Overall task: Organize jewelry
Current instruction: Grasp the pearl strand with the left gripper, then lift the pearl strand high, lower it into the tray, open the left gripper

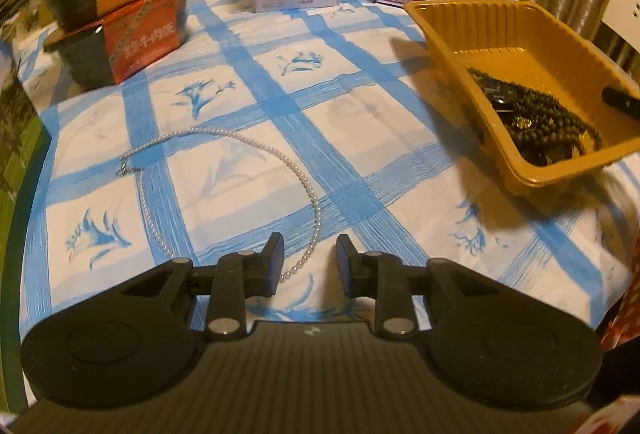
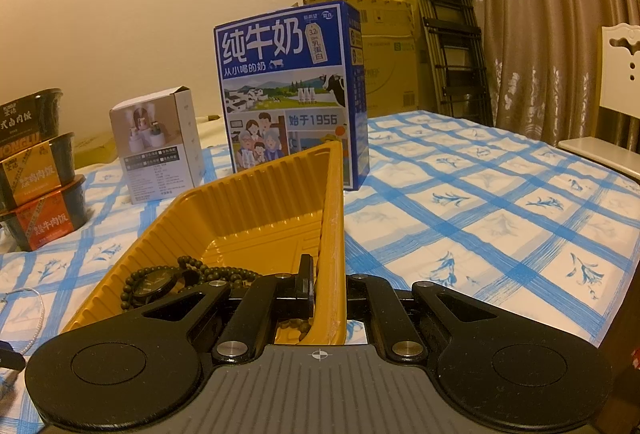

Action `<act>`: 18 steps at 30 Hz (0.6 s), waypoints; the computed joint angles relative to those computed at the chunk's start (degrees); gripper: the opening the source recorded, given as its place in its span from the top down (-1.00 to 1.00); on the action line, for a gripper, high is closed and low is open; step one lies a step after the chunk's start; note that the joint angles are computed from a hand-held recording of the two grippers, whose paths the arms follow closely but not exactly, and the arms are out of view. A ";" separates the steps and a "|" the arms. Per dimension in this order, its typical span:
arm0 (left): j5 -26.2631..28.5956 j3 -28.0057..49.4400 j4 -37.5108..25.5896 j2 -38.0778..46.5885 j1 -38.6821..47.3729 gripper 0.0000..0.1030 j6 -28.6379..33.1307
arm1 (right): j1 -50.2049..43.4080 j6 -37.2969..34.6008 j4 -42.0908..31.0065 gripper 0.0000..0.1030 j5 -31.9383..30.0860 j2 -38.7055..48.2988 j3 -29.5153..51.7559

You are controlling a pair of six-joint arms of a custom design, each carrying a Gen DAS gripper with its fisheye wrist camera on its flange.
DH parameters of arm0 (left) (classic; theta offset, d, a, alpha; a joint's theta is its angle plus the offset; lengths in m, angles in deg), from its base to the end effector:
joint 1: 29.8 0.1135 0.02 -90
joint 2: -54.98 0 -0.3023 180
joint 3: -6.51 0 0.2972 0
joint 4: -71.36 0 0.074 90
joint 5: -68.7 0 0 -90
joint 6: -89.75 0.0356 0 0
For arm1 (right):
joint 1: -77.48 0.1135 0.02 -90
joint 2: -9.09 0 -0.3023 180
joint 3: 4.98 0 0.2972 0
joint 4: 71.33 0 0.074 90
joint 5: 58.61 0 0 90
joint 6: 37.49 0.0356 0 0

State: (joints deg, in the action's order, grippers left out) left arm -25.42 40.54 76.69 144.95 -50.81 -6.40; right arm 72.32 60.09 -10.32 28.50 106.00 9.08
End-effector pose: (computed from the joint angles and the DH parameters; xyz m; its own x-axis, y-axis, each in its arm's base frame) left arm 0.2397 -0.0893 0.0850 -0.7511 0.1740 -0.6369 0.2359 0.9717 -0.0128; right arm 0.1944 -0.0158 0.0780 -0.3616 0.1649 -0.9176 0.0917 0.9857 0.1410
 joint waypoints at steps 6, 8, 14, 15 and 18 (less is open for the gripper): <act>1.83 -0.43 2.81 1.59 1.30 0.73 2.70 | -0.03 -0.03 0.03 0.88 -0.03 0.04 0.01; 2.87 -0.12 2.44 1.73 1.48 0.97 3.29 | -0.03 -0.03 0.03 0.88 -0.03 0.04 0.01; 4.26 0.46 -0.25 0.03 2.01 0.97 2.41 | -0.01 0.06 -0.22 0.88 -0.04 -0.12 0.03; 4.83 0.46 -0.98 -0.82 2.28 0.97 2.00 | -0.26 0.07 -0.14 0.88 -0.29 0.03 0.02; 5.99 0.35 -2.90 -4.26 2.75 0.97 1.33 | -0.78 0.01 1.18 0.88 -0.80 1.22 -0.17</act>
State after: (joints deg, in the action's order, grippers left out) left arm -19.43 40.89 73.79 140.69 -48.06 -5.07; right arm 71.54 60.10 -9.14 27.70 107.23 8.91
